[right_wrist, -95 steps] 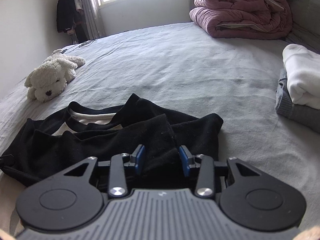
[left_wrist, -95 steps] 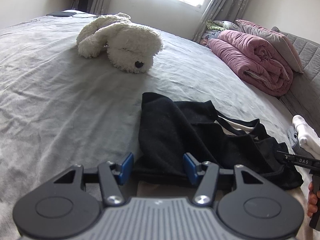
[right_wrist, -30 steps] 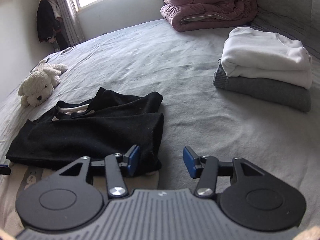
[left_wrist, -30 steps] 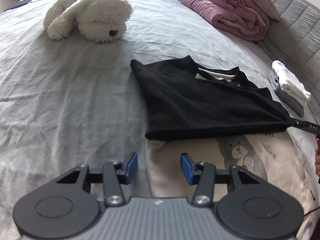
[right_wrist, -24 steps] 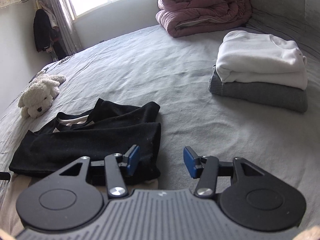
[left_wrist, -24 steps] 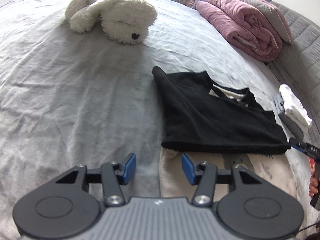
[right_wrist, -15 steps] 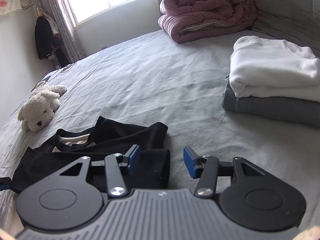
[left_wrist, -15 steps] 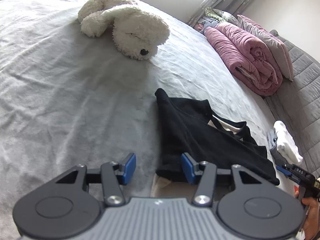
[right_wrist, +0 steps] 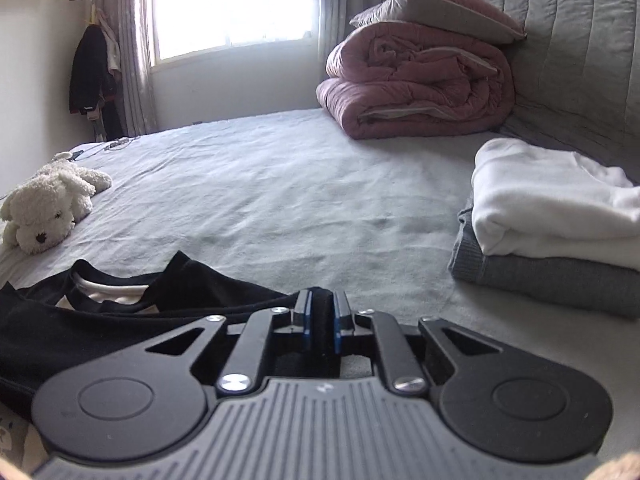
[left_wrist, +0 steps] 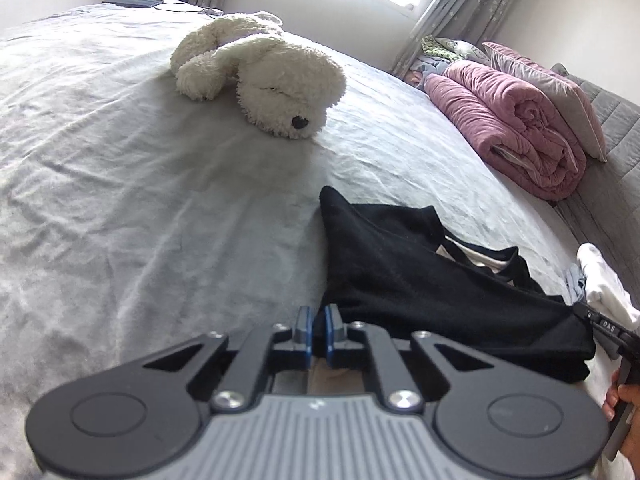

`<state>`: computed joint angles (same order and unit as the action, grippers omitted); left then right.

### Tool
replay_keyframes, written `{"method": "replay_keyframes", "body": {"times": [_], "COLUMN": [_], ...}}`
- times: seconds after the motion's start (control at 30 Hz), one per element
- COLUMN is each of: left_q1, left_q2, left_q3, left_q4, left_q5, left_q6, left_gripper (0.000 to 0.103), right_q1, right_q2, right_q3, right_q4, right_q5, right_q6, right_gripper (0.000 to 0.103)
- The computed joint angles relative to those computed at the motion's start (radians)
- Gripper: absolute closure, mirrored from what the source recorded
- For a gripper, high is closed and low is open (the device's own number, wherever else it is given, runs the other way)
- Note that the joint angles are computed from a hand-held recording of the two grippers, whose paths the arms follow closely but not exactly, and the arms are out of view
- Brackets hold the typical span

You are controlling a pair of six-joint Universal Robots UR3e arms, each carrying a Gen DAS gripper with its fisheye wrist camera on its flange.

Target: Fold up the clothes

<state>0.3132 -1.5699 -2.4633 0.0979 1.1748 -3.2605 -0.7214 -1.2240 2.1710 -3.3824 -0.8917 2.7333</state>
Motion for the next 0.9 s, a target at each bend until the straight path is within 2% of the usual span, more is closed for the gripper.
{"method": "replay_keyframes", "body": {"times": [0.07, 0.13, 0.2, 0.23, 0.33, 0.4, 0.5, 0.6, 0.67, 0.73, 0.8, 0.9], "left_q1": [-0.007, -0.015, -0.031, -0.041, -0.052, -0.075, -0.156, -0.233, -0.252, -0.254, -0.238, -0.24], "left_q2": [0.0, 0.007, 0.001, -0.01, -0.048, -0.075, -0.13, -0.181, -0.196, -0.202, -0.203, -0.181], "left_q3": [0.011, 0.014, 0.002, -0.007, -0.028, -0.02, 0.018, 0.032, 0.023, 0.013, 0.0, 0.003], "left_q4": [-0.013, -0.008, 0.063, 0.116, 0.247, 0.276, 0.273, 0.296, 0.321, 0.338, 0.35, 0.323], "left_q5": [0.018, 0.038, 0.072, 0.088, 0.06, 0.041, 0.1, 0.211, 0.247, 0.256, 0.24, 0.244], "left_q6": [0.002, -0.011, -0.033, -0.039, -0.041, -0.024, 0.026, 0.091, 0.152, 0.193, 0.195, 0.178], "left_gripper": [0.089, 0.085, 0.085, 0.085, 0.084, 0.08, 0.078, 0.078, 0.077, 0.076, 0.076, 0.076], "right_q1": [0.02, 0.028, 0.016, 0.003, -0.024, -0.017, 0.026, 0.06, -0.007, -0.081, -0.124, -0.137], "right_q2": [-0.002, -0.028, -0.07, -0.097, -0.19, -0.254, -0.317, -0.327, -0.359, -0.42, -0.469, -0.537], "right_q3": [-0.032, 0.003, 0.051, 0.074, 0.123, 0.154, 0.19, 0.219, 0.266, 0.286, 0.285, 0.308], "right_q4": [0.077, 0.043, -0.005, -0.009, 0.075, 0.166, 0.266, 0.304, 0.337, 0.445, 0.55, 0.603], "right_q5": [-0.037, -0.055, -0.042, -0.018, 0.062, 0.084, 0.058, -0.033, 0.006, 0.054, 0.081, 0.074], "right_q6": [-0.027, -0.024, -0.008, -0.01, -0.062, -0.134, -0.243, -0.311, -0.365, -0.417, -0.463, -0.495], "right_gripper": [0.087, 0.079, 0.061, 0.059, 0.059, 0.059, 0.059, 0.061, 0.063, 0.065, 0.066, 0.066]}}
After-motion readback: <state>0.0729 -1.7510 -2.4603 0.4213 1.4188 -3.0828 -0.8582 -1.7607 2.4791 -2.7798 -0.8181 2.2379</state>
